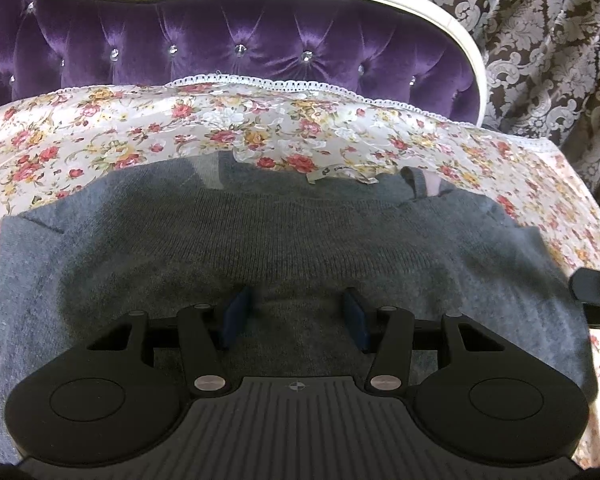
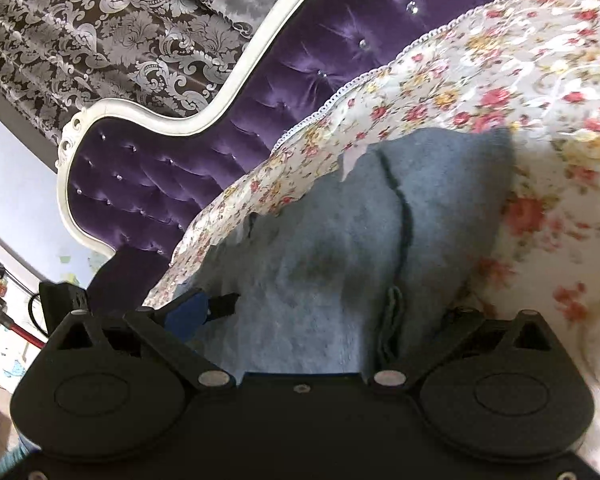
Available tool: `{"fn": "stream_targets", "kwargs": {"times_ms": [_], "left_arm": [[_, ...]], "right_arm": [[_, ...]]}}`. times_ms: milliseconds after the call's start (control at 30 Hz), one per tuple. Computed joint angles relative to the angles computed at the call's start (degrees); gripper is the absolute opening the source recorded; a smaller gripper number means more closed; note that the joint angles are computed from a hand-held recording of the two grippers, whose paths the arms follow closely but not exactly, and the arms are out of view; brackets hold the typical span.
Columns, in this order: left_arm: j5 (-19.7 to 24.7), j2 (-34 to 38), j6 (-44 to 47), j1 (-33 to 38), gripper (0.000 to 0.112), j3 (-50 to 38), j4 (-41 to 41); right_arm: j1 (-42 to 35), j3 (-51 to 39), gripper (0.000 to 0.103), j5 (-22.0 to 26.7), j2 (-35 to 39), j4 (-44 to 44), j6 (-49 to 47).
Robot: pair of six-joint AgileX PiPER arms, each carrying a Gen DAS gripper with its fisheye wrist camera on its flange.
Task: Fold small clothes
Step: 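Grasp one side of the folded sweater with the right gripper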
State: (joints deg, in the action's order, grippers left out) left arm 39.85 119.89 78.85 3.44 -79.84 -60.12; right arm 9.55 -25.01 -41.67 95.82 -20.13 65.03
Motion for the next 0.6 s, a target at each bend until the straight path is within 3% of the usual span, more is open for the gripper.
{"fn": "stream_targets", "kwargs": {"times_ms": [200,267,333,433,600], "left_arm": [[5.0,1.7,-6.3,1.1,0.048,-4.7,3.6],[6.6,1.7,-9.3,1.2,0.048,-6.3,5.4],[8.0,0.6,-10.9,1.8,0.048,-6.3,6.2],[9.7,-3.4,-5.8,3.8,0.048,-1.4,3.0],[9.3,-8.9,6.1,6.9,0.048,8.8,-1.8]], "right_arm": [[0.5,-1.0,0.1,4.8,-1.6,-0.5,2.8],[1.3,-2.7,0.079,10.2,-2.7,-0.8,3.1],[2.7,-5.0,0.048,18.2,-4.1,0.4,3.2],[3.5,-5.2,0.037,21.3,-5.5,4.1,0.9],[5.7,-6.4,0.036,27.2,-8.3,15.8,-8.3]]}}
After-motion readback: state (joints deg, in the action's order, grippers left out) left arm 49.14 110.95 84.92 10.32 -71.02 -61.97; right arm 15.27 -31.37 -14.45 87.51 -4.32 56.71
